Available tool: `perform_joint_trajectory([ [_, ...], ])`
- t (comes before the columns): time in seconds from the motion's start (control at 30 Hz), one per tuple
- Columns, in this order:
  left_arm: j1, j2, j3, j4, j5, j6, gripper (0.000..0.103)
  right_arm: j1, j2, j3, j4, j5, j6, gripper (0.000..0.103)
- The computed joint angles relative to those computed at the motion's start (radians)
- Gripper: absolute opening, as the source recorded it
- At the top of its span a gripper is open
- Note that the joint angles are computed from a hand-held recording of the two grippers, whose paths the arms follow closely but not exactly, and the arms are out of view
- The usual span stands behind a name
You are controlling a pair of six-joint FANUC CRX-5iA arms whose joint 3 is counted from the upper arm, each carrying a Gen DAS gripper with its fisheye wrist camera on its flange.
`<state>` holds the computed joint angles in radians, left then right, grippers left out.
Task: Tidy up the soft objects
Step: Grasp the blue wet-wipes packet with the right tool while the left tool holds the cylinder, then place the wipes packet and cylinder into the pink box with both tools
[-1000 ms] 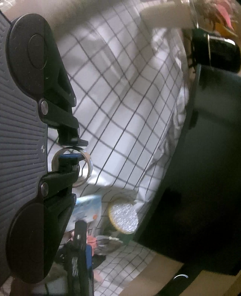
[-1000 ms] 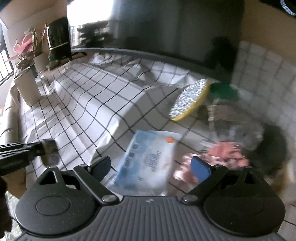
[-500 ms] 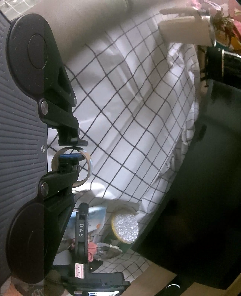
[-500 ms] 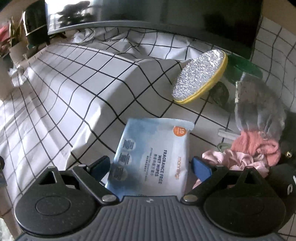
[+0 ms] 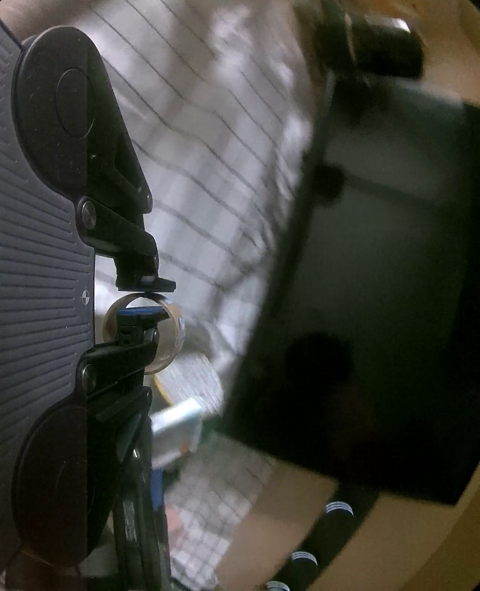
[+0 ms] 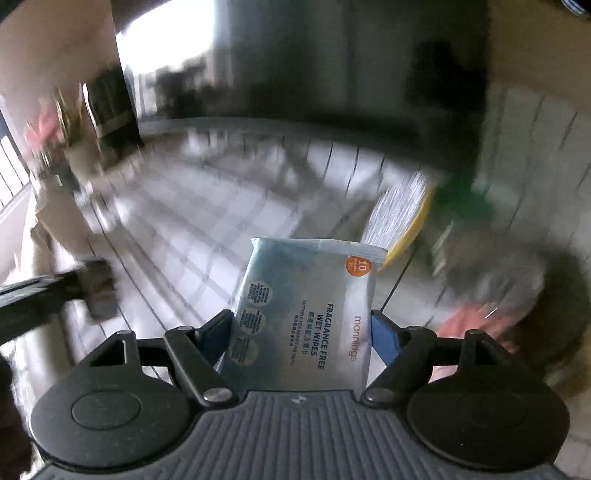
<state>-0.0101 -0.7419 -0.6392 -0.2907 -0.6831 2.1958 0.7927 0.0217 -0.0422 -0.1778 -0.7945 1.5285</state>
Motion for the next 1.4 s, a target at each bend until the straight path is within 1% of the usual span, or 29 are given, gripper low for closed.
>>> perform_joint_trajectory([
  [0.1, -0.020, 0.093, 0.050, 0.048, 0.095, -0.058, 0.010, -0.055, -0.063, -0.003, 0.020, 0.031, -0.008, 0.078],
  [0.2, -0.060, 0.199, 0.113, 0.089, 0.191, -0.106, 0.010, -0.114, -0.120, -0.019, 0.074, 0.074, -0.033, 0.078],
  [0.23, -0.083, 0.244, 0.147, 0.085, 0.216, -0.110, 0.010, -0.133, -0.135, -0.028, 0.099, 0.091, -0.044, 0.078],
  [0.27, -0.115, 0.283, 0.182, 0.059, 0.228, -0.090, 0.010, -0.151, -0.150, -0.039, 0.130, 0.109, -0.057, 0.078],
  [0.33, -0.163, 0.373, 0.253, 0.055, 0.262, -0.102, 0.010, -0.197, -0.176, -0.068, 0.200, 0.147, -0.090, 0.078],
  [0.43, -0.207, 0.489, 0.317, 0.162, 0.326, -0.226, 0.010, -0.283, -0.189, -0.078, 0.251, 0.166, -0.121, 0.078],
  [0.5, -0.246, 0.570, 0.360, 0.258, 0.362, -0.341, 0.010, -0.336, -0.195, -0.096, 0.295, 0.192, -0.148, 0.078],
  [0.53, -0.264, 0.618, 0.385, 0.325, 0.378, -0.418, 0.010, -0.359, -0.196, -0.108, 0.320, 0.209, -0.160, 0.078],
  [0.6, -0.297, 0.706, 0.442, 0.436, 0.387, -0.543, 0.010, -0.413, -0.191, -0.119, 0.345, 0.231, -0.162, 0.078],
  [0.7, -0.340, 0.843, 0.549, 0.600, 0.367, -0.727, 0.010, -0.501, -0.157, -0.102, 0.323, 0.231, -0.125, 0.078],
  [0.73, -0.352, 0.887, 0.593, 0.640, 0.353, -0.773, 0.010, -0.525, -0.139, -0.092, 0.312, 0.227, -0.115, 0.078],
  [0.77, -0.364, 0.933, 0.645, 0.668, 0.330, -0.803, 0.010, -0.532, -0.124, -0.090, 0.319, 0.227, -0.127, 0.078],
  [0.83, -0.379, 1.019, 0.737, 0.741, 0.275, -0.850, 0.011, -0.566, -0.079, -0.068, 0.278, 0.222, -0.097, 0.078],
  [0.87, -0.381, 1.074, 0.814, 0.742, 0.204, -0.816, 0.014, -0.587, -0.056, -0.044, 0.228, 0.209, -0.050, 0.079],
  [0.9, -0.382, 1.137, 0.919, 0.699, 0.097, -0.732, 0.014, -0.605, -0.032, -0.026, 0.190, 0.188, -0.007, 0.079],
  [0.93, -0.386, 1.205, 1.023, 0.650, 0.001, -0.658, 0.015, -0.609, -0.018, -0.026, 0.199, 0.176, -0.007, 0.079],
  [1.0, -0.421, 1.314, 1.233, 0.438, -0.177, -0.478, 0.015, -0.607, -0.013, -0.067, 0.258, 0.169, -0.051, 0.079],
  [1.03, -0.446, 1.372, 1.337, 0.334, -0.272, -0.425, 0.015, -0.613, -0.021, -0.091, 0.259, 0.180, -0.051, 0.079],
  [1.07, -0.463, 1.430, 1.442, 0.271, -0.381, -0.403, 0.016, -0.628, -0.035, -0.111, 0.235, 0.191, -0.025, 0.079],
  [1.1, -0.471, 1.479, 1.512, 0.250, -0.452, -0.411, 0.016, -0.638, -0.045, -0.122, 0.216, 0.191, -0.003, 0.079],
  [1.13, -0.471, 1.512, 1.549, 0.258, -0.490, -0.428, 0.016, -0.648, -0.055, -0.132, 0.198, 0.189, 0.018, 0.079],
  [1.17, -0.468, 1.523, 1.552, 0.273, -0.497, -0.437, 0.016, -0.657, -0.065, -0.139, 0.185, 0.187, 0.035, 0.079],
  [1.2, -0.464, 1.514, 1.523, 0.295, -0.477, -0.441, 0.016, -0.663, -0.080, -0.156, 0.183, 0.193, 0.038, 0.079],
  [1.23, -0.458, 1.490, 1.473, 0.323, -0.439, -0.449, 0.016, -0.665, -0.093, -0.172, 0.185, 0.198, 0.030, 0.079],
  [1.3, -0.441, 1.423, 1.338, 0.401, -0.324, -0.488, 0.016, -0.677, -0.109, -0.168, 0.148, 0.178, 0.041, 0.079],
  [1.4, -0.419, 1.299, 1.120, 0.513, -0.141, -0.581, 0.017, -0.683, -0.136, -0.171, 0.106, 0.141, 0.061, 0.079],
])
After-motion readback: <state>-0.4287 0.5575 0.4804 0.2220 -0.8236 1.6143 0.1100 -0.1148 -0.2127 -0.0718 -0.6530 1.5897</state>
